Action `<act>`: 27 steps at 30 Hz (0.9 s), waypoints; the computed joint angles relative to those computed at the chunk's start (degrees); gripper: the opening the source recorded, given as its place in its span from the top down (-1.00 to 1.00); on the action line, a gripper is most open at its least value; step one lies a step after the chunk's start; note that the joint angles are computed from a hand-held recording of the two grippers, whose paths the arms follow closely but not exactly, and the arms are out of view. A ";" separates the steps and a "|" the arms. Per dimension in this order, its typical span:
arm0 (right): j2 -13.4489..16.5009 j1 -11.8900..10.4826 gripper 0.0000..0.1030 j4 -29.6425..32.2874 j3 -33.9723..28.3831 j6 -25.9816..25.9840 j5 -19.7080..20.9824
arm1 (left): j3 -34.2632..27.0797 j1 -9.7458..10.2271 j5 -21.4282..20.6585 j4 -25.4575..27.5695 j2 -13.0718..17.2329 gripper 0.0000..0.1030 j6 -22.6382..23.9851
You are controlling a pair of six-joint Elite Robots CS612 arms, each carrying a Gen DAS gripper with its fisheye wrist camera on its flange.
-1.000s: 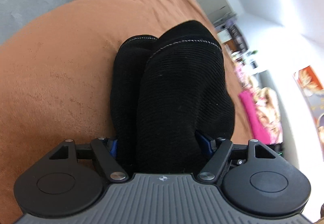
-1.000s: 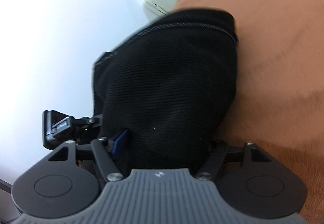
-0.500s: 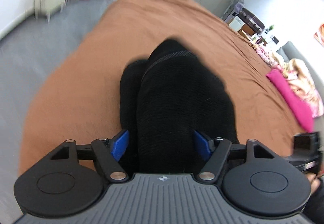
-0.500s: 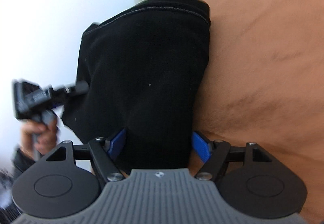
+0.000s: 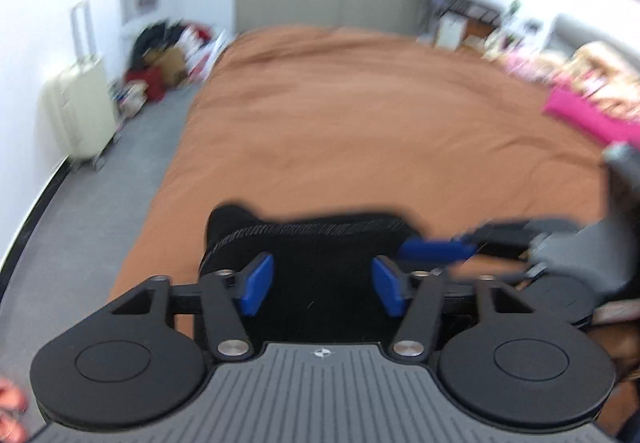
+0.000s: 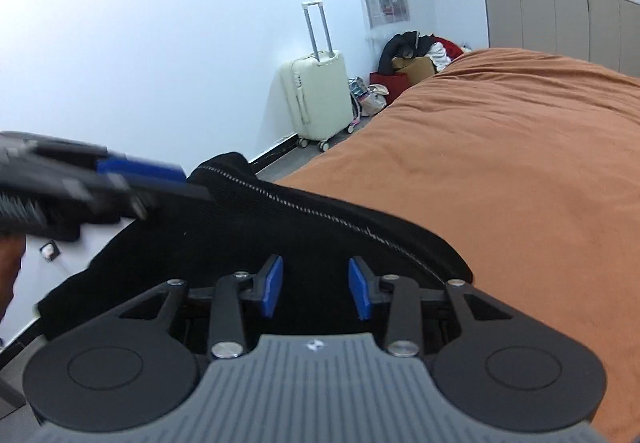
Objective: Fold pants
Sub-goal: 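Lower the bundle onto the bed and open both tools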
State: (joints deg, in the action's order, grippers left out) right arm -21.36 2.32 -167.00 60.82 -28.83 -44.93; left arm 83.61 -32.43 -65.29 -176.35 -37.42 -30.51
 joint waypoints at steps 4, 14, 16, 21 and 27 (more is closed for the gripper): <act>2.59 1.60 0.33 6.79 -5.12 2.17 -2.24 | 1.87 1.04 -2.40 -3.18 1.17 -0.09 -4.96; -1.52 0.35 0.33 2.25 2.53 -0.27 -4.11 | 3.78 0.24 -0.80 -4.06 -0.47 -0.12 -9.86; -2.52 0.01 0.23 0.87 4.08 0.53 -4.18 | 4.38 -0.39 -0.16 -3.30 -1.35 -0.37 -11.67; -5.66 -1.40 -0.21 -0.24 8.74 3.33 -3.73 | 5.97 -2.40 4.36 0.78 -3.82 -0.67 -16.16; -9.10 -2.87 -0.61 -2.92 14.08 6.29 -2.91 | 7.99 -5.07 9.25 7.11 -6.92 -0.73 -22.73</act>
State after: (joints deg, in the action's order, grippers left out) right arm -30.46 -0.55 -169.92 74.89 -22.54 -47.84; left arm 91.60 -37.50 -56.04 -169.23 -44.34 -53.24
